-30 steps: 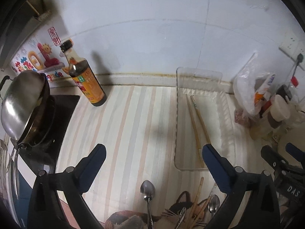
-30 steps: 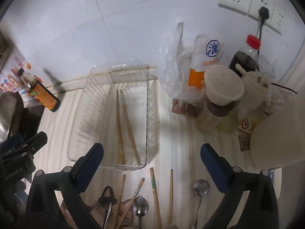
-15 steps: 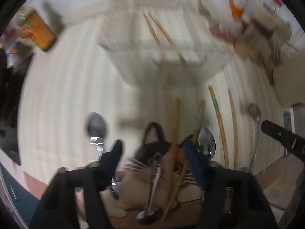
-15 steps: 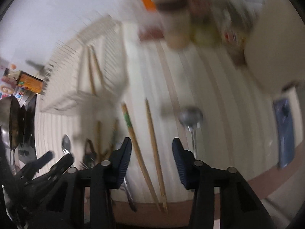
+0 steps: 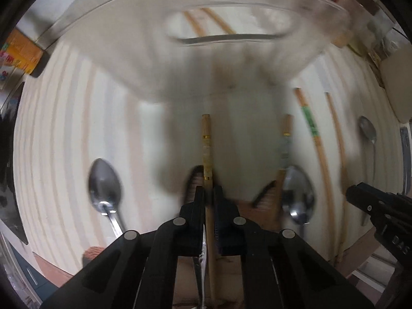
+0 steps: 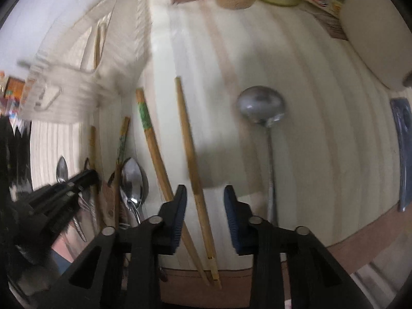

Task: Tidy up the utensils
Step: 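Return to the cat holder and grasp another chopstick with each tool, then lift both held chopsticks and carry them over the clear basket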

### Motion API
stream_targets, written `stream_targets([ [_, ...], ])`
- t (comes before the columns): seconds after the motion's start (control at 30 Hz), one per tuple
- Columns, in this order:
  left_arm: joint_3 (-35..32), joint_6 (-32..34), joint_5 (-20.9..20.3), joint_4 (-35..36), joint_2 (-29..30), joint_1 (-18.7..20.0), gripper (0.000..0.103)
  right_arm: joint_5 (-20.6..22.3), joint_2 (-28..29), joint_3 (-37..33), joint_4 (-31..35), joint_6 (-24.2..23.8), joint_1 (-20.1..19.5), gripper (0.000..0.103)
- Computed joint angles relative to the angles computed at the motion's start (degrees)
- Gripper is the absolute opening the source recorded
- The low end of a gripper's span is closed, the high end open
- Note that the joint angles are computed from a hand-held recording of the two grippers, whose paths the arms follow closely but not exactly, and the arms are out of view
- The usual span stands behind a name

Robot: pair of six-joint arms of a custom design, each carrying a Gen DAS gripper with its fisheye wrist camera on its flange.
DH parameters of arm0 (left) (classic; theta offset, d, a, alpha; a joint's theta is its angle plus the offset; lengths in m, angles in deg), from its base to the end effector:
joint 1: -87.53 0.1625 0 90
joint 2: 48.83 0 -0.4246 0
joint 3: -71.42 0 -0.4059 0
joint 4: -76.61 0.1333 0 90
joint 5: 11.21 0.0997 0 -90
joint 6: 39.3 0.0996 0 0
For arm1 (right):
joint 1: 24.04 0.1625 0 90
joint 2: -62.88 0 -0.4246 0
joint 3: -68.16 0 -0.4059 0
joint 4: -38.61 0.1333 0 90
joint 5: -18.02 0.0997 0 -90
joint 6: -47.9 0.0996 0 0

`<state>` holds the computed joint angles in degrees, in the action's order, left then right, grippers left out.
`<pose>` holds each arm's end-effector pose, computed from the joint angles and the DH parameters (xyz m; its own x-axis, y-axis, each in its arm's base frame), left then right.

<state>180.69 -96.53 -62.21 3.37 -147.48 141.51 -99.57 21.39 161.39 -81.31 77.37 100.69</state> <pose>-0.0697 -0.4291 0.3929 -0.6872 -0.2298 -0.6892 -0.1028 0.9699 -0.2210 0.4301 -0.4674 0.0061 -0.8090 -0.1874 0.5572 -0.1504 0.9823 0.1121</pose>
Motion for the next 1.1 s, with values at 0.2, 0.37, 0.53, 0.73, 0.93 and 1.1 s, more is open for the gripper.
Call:
stream_targets([
  [0.2, -1.3, 1.2, -2.2, -1.1, -2.8, 3.2, 0.005, -3.1, -0.1, -0.2, 4.5, 0.7, 1.4, 0.005],
  [0.37, -0.5, 2.9, -6.9, -3.9, -5.3, 4.5, 0.009, -1.0, -2.3, 2.1, 4.6, 1.6, 0.7, 0.005],
  [0.53, 0.6, 3.1, -5.6, -1.3, -5.2, 2.6, 0.01, -0.3, -4.0, 4.3, 3.6, 1.5, -0.3, 0.006],
  [0.73, 1.2, -0.9, -3.9, 2.4, -2.0, -1.0, 0.004, -1.0, -2.1, 1.3, 6.9, 1.8, -0.7, 0.007],
  [0.93, 3.9, -3.7, -4.8, 2.3, -2.5, -3.9, 0.005, -1.5, -1.7, 1.0, 8.8, 1.8, 0.0, 0.007],
  [1.1, 4.1, -3.2, -4.5, 0.3, -1.6, -3.5, 0.005, -3.2, -1.3, 0.3, 10.6, 1.2, 0.1, 0.007],
])
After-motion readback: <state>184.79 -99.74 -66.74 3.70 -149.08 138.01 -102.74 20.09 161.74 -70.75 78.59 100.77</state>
